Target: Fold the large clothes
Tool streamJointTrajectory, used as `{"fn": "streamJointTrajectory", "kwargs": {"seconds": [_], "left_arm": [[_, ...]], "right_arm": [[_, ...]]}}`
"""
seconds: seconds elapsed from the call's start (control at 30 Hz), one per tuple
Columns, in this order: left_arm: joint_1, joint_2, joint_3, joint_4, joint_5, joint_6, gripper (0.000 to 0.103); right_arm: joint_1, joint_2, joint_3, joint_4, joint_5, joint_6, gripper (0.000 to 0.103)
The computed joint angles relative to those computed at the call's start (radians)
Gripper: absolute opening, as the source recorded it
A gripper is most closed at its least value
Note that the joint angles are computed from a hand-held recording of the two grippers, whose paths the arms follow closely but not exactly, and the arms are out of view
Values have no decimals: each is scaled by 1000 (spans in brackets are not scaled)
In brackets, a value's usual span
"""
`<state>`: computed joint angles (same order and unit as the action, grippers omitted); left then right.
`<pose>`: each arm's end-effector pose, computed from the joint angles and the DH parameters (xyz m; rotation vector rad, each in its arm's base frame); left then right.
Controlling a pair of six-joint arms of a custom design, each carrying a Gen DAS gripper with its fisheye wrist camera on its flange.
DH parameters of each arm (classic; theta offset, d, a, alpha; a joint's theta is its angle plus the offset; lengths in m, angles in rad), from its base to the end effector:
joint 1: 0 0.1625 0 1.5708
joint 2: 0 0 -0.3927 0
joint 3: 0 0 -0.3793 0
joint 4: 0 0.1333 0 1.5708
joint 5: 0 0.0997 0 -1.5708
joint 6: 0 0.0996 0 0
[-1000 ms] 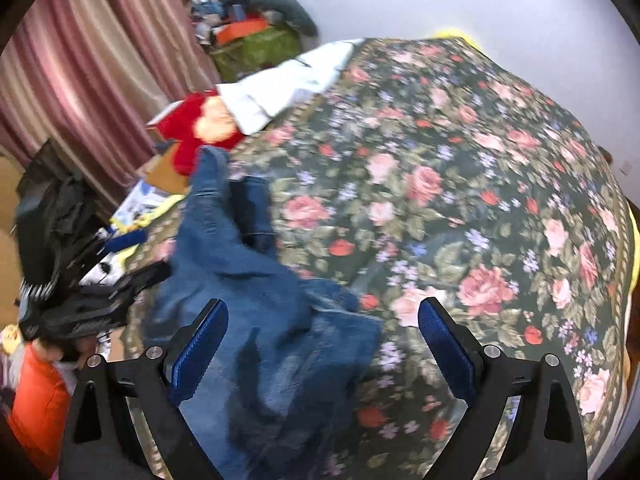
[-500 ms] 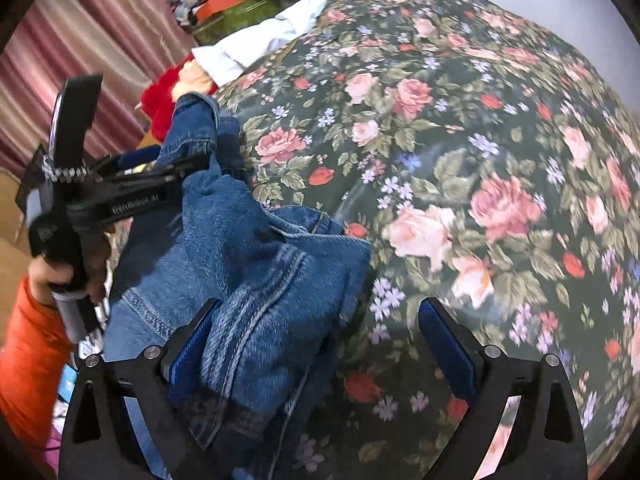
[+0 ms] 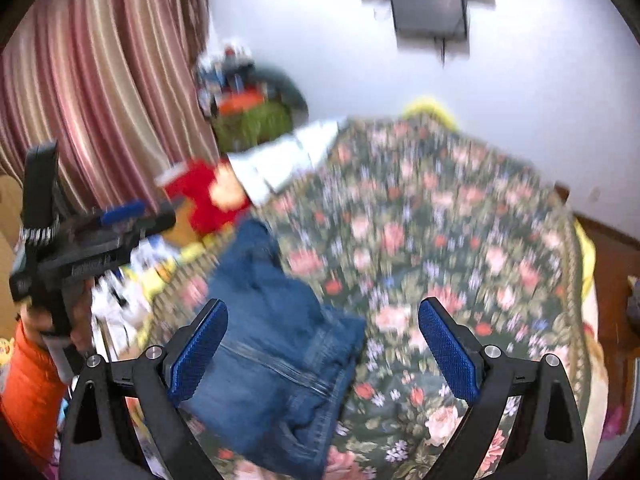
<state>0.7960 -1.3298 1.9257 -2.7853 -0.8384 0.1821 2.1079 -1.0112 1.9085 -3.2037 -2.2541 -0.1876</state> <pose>-0.2292 -0.5199 0.3284 0.8544 2.2943 -1.0148 0.3525 -0.4544 0.2085 0.5421 -2.3558 1.0569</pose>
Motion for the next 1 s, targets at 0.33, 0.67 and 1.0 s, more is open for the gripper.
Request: {"fn": "streamJointTrajectory", "kwargs": {"seconds": [0.33,0.67,1.0], "left_arm": [[-283,-323,272,-183,104,0,81],[-456,-477,442,-180,316,-125,95],[-471,-515,469,-57,328,-238,95]], "right_arm": [[252,40,53,-452,-110,-208,96],[384,133,55,-633,-276,-229,103],[378,122,93,-551,-319,-143,103]]}}
